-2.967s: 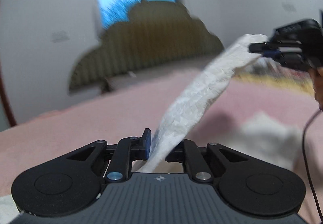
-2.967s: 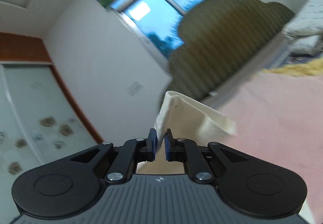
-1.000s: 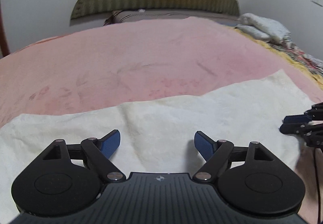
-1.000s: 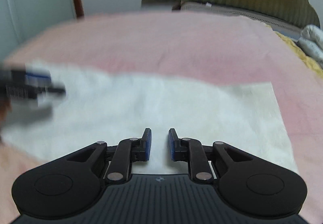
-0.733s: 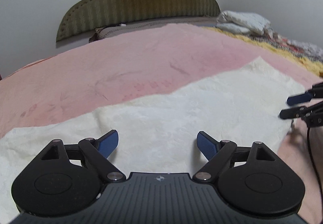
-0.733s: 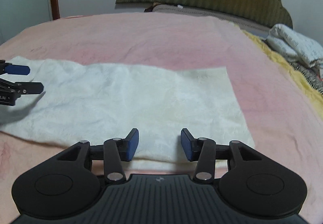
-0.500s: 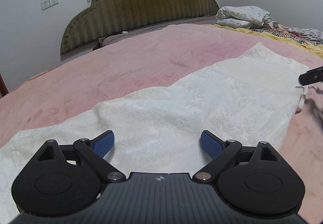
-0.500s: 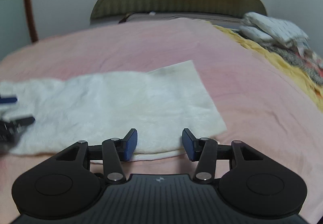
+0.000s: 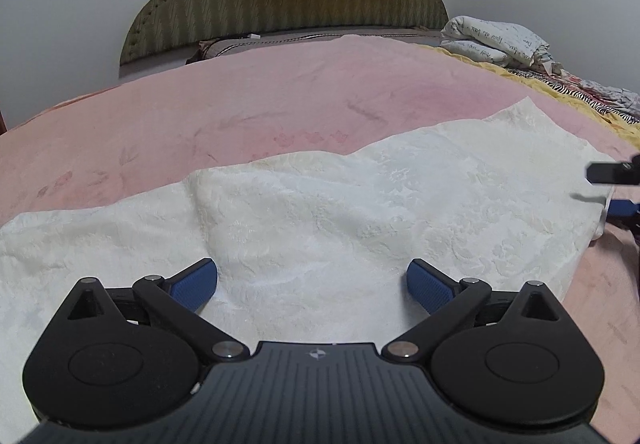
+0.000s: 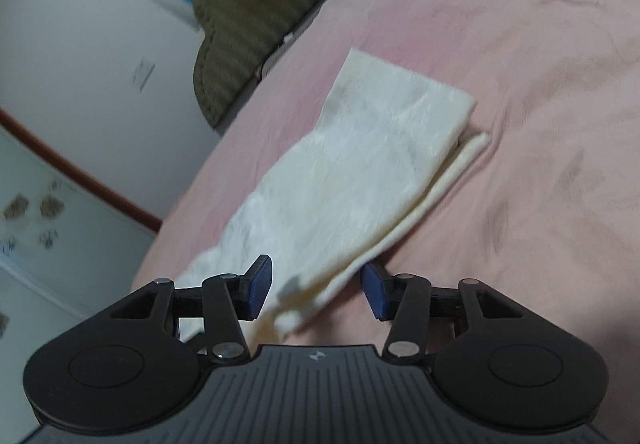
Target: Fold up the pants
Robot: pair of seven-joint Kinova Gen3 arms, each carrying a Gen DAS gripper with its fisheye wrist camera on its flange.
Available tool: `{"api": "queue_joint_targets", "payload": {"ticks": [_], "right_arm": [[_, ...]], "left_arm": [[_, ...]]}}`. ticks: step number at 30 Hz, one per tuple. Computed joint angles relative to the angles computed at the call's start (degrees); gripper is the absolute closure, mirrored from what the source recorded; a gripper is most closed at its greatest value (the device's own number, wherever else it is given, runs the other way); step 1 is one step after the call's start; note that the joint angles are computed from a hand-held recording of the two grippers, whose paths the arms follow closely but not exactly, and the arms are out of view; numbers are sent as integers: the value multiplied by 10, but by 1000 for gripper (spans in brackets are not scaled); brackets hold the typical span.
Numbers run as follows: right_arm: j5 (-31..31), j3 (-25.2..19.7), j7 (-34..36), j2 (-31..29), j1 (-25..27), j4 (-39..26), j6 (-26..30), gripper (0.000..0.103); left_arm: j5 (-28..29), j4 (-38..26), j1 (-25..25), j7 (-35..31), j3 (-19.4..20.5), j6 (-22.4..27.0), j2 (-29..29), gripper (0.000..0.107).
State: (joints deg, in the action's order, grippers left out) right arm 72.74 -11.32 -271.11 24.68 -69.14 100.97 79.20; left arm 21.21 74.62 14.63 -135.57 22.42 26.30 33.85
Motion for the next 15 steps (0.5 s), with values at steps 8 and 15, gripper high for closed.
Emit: {"api": "queue_joint_targets", "payload": {"ticks": [8, 15], "right_arm": [[-16, 34, 66, 21, 48, -32, 13, 55], [-37, 42, 75, 23, 64, -29, 5, 92]], "left_arm": [[5, -9, 1, 4, -3, 13, 4, 4], [9, -13, -1, 4, -3, 19, 6, 4]]}}
